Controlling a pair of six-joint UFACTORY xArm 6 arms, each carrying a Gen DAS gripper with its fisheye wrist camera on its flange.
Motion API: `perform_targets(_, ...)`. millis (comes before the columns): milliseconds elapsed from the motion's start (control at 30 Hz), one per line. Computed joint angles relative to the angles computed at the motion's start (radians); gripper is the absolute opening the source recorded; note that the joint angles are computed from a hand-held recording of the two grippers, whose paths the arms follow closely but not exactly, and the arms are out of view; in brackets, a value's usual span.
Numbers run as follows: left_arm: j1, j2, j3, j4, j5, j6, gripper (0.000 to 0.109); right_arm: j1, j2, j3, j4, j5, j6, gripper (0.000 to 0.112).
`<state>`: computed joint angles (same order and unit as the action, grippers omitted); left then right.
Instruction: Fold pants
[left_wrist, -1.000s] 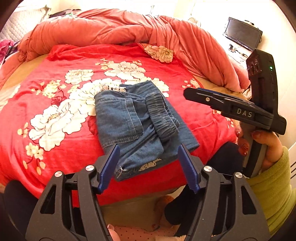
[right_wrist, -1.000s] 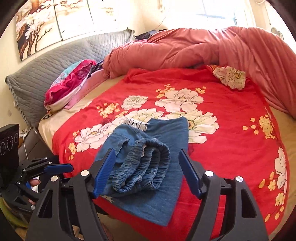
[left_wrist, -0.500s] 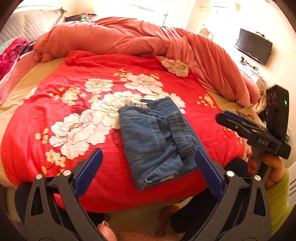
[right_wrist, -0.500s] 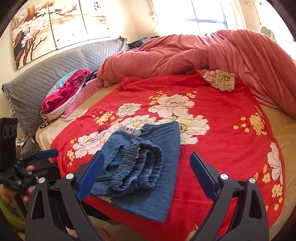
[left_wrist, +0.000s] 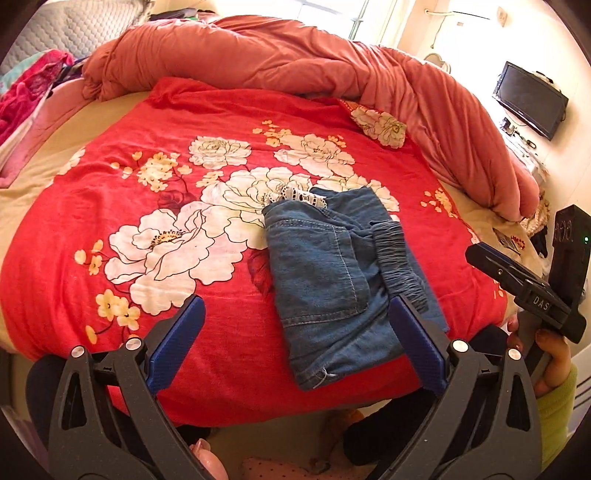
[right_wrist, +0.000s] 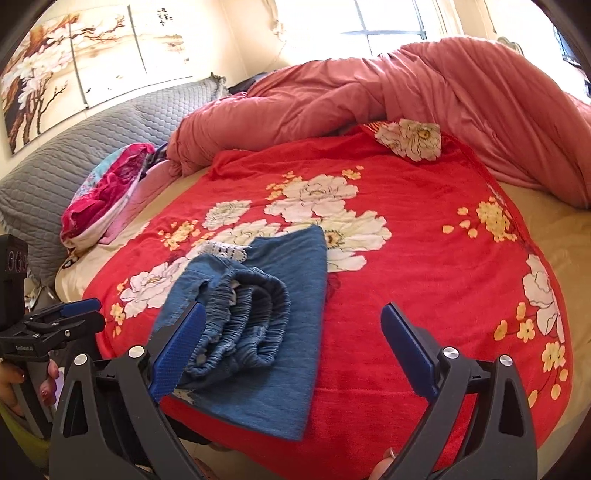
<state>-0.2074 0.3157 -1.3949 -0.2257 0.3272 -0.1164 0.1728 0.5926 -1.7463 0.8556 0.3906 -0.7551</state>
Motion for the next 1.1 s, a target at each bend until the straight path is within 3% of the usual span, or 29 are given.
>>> perform_targets(400, 0.002, 0.119, -0.137, 0.005, 0.057, 0.001, 0.094, -0.019, 0.082, -0.086, -0.112, 0.032, 0.134, 0.095)
perform_targets(667, 0.004, 0.207, -0.227, -0.083, 0.090, 0.053, 0.094, -0.023, 0.123, -0.107, -0.196, 0.030, 0.188, 0.094)
perform_targets(800, 0.008, 0.241, -0.260, -0.111, 0.093, 0.063, 0.094, -0.032, 0.157, -0.160, -0.171, 0.091, 0.184, 0.087)
perform_targets(933, 0.011, 0.294, -0.327, -0.135, 0.130, 0.072, 0.094, -0.033, 0.210, -0.252, -0.230, 0.140, 0.217, 0.078)
perform_targets(1100, 0.007, 0.340, -0.381, -0.119, 0.142, 0.070, 0.094, -0.040, 0.365, -0.521, -0.336, 0.321, 0.296, 0.068)
